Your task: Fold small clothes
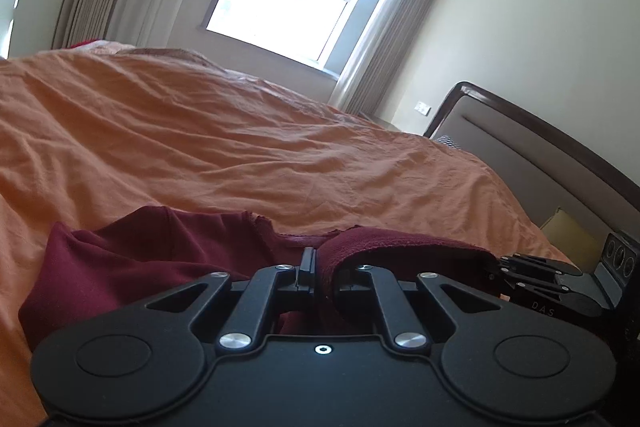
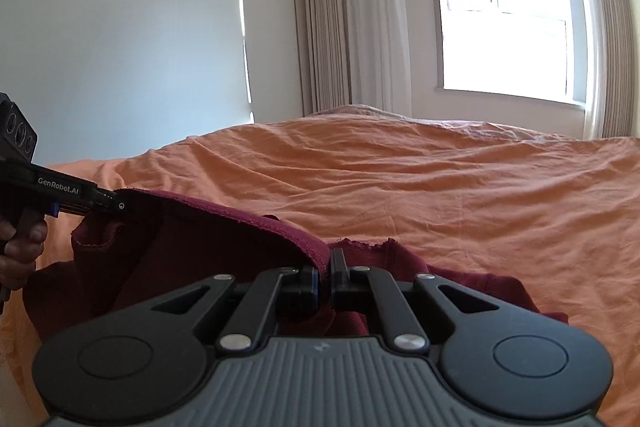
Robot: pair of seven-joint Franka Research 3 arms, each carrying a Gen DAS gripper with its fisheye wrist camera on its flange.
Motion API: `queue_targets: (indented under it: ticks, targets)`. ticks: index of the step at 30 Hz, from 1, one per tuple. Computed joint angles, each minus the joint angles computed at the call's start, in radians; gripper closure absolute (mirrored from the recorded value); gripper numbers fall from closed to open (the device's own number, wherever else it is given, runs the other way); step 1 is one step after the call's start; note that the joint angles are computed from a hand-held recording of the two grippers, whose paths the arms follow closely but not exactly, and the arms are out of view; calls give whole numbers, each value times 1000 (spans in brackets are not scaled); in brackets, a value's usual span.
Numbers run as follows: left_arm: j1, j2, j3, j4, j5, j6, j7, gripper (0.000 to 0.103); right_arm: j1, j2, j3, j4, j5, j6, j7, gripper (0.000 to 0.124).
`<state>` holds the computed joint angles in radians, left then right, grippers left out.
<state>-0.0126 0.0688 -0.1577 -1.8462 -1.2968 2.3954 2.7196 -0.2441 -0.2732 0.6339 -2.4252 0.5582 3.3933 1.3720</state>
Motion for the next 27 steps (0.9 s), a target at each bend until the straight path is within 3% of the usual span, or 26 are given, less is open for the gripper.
queue_targets:
  ticks: [2, 5, 6, 7, 10, 11, 15, 17, 18, 20, 22, 23, 25, 27]
  targets:
    - [-3, 49, -4, 40, 43, 7, -75, 93, 6, 15, -15, 4, -3, -14, 2, 117]
    - [5, 89, -20, 70, 78, 25, -144, 79, 109, 14, -127, -16, -37, -25, 20, 112]
    - [11, 93, -25, 71, 82, 26, -152, 75, 126, 15, -150, -22, -55, -21, 30, 103]
    - [16, 95, -29, 72, 85, 31, -153, 66, 112, 27, -138, -5, -47, -30, 19, 89]
    - [23, 94, -39, 65, 94, 66, -150, 32, -40, 6, -8, 2, -50, -49, 48, 62]
    - [30, 94, -39, 66, 89, 61, -157, 22, -58, 0, 2, -1, -60, -53, 61, 59]
    - [52, 103, -33, 84, 70, 55, -246, 13, -92, -41, 15, -35, -94, -53, 113, 41]
    - [61, 101, -32, 87, 70, 63, -274, 13, -26, -62, -48, -73, -122, -24, 121, 28]
    - [67, 92, -31, 80, 60, 69, -266, 12, 44, -76, -112, -100, -141, -7, 110, 23]
    - [75, 65, -30, 54, 25, 80, -200, 5, 132, -109, -188, -143, -163, 2, 78, 21]
    - [72, 19, -22, 6, -8, 107, -114, 3, 283, -143, -326, -184, -210, -9, 42, 21]
    - [68, -11, -16, -25, -26, 111, -61, 2, 328, -162, -363, -204, -223, -9, 28, 21]
    - [55, -60, 3, -78, -48, 101, 29, 1, 330, -197, -348, -234, -226, -11, 10, 21]
    - [35, -113, 22, -139, -61, 89, 127, 1, 284, -222, -286, -249, -222, -21, -3, 21]
